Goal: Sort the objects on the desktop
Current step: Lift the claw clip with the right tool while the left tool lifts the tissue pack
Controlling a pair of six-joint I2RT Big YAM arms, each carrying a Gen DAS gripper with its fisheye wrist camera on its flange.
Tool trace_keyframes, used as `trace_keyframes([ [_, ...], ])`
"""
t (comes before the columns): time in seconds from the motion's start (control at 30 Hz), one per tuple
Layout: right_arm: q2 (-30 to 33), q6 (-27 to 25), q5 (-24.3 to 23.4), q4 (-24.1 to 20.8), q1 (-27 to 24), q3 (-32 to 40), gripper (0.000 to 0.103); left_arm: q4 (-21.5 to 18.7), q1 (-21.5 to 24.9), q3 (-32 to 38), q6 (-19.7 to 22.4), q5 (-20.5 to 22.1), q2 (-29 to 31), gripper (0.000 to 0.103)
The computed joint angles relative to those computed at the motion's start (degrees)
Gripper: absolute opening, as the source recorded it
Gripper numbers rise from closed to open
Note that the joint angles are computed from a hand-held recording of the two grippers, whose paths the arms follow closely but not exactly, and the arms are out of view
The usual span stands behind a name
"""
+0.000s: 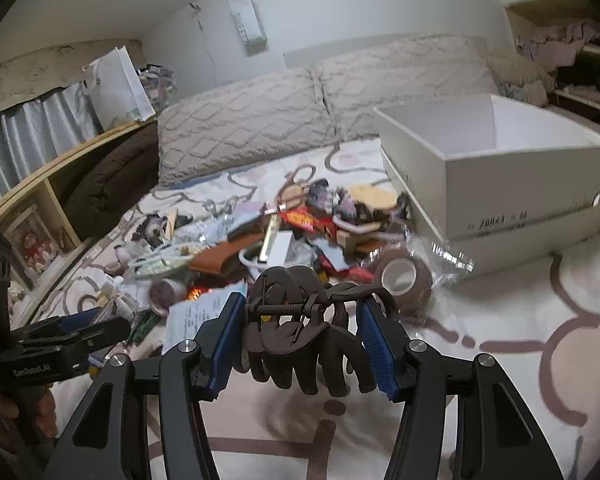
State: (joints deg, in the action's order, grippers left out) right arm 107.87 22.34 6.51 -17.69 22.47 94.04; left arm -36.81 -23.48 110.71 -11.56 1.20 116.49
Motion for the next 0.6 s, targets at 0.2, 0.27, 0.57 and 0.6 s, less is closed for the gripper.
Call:
trace_keyframes([
  [0.2, -1.7, -0.9, 1.1, 1.3, -0.1, -0.8, 0.058, 1.3, -1.0, -0.5, 1.8, -1.9, -1.4, 0.082],
  [0.27, -2.2, -1.2, 1.2, 1.2, -0.2, -0.8, 0.058, 1.7, -1.2, -0.6, 1.9, -2.1, -1.7, 0.082],
  [0.57, -4.3, -2.6, 2.4, 1.7, -0.6, -1.6, 0.058, 1.8, -2.5, 1.0, 2.9, -3.9, -2.1, 0.082],
  [0.6, -4.6, -2.8, 2.5, 1.8, -0.7, -1.8, 0.058, 1.6, -2.7, 1.5, 3.1, -4.1, -1.9, 0.082],
])
